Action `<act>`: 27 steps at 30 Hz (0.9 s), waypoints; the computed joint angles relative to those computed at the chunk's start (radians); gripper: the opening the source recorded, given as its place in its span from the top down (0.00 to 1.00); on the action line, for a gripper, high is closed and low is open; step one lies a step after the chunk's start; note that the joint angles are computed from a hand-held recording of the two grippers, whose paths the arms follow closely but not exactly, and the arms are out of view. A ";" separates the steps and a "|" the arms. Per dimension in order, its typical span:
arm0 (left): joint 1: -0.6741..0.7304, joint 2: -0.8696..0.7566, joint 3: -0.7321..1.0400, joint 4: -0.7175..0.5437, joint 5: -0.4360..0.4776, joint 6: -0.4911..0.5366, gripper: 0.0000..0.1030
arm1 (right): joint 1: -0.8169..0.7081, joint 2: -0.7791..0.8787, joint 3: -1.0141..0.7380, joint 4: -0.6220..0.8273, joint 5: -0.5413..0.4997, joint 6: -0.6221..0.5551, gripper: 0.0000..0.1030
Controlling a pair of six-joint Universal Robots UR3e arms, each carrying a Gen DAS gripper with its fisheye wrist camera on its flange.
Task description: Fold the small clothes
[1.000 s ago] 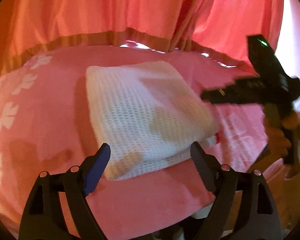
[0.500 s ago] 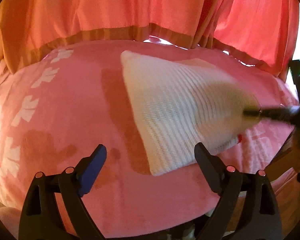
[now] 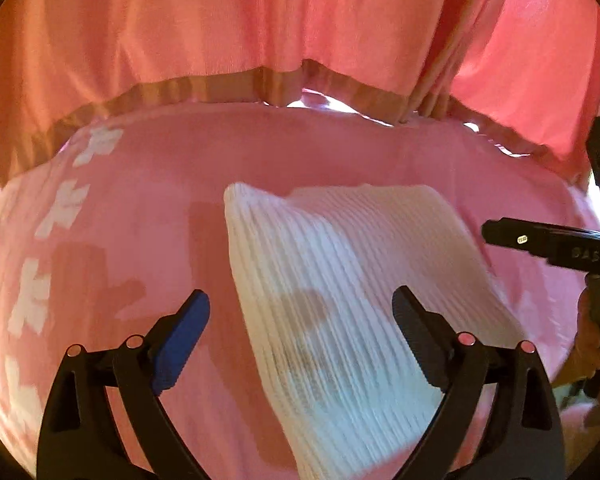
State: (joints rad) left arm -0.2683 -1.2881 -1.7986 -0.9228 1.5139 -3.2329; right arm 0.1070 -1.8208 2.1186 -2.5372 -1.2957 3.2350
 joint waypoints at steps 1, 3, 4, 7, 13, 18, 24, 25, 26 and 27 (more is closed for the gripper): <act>-0.004 -0.035 -0.001 0.024 0.012 0.000 0.13 | 0.015 0.084 -0.028 -0.039 -0.018 0.011 0.44; 0.009 -0.089 -0.007 0.051 0.002 0.008 0.18 | 0.027 0.227 -0.087 -0.061 0.011 0.020 0.87; 0.021 -0.106 -0.004 0.052 -0.010 0.013 0.22 | 0.032 0.236 -0.111 -0.050 0.012 0.032 0.86; 0.070 -0.102 -0.005 0.070 -0.066 0.031 0.22 | 0.036 0.109 -0.094 -0.090 0.012 0.039 0.87; 0.140 -0.098 -0.012 0.047 -0.142 0.033 0.20 | -0.022 0.210 -0.063 -0.026 -0.053 0.030 0.80; 0.142 -0.006 -0.028 -0.009 -0.180 0.033 0.16 | -0.068 -0.123 0.075 0.067 0.029 0.037 0.52; 0.157 0.232 -0.170 -0.133 -0.265 0.056 0.14 | -0.029 -0.556 0.322 0.278 0.089 0.087 0.44; 0.137 0.254 -0.201 -0.145 -0.272 0.054 0.14 | 0.000 -0.580 0.341 0.292 0.067 0.099 0.48; 0.121 0.257 -0.219 -0.148 -0.269 0.050 0.14 | 0.041 -0.562 0.357 0.260 0.037 0.099 0.80; 0.096 0.248 -0.241 -0.145 -0.260 0.040 0.23 | 0.113 -0.507 0.350 0.202 -0.041 0.143 0.87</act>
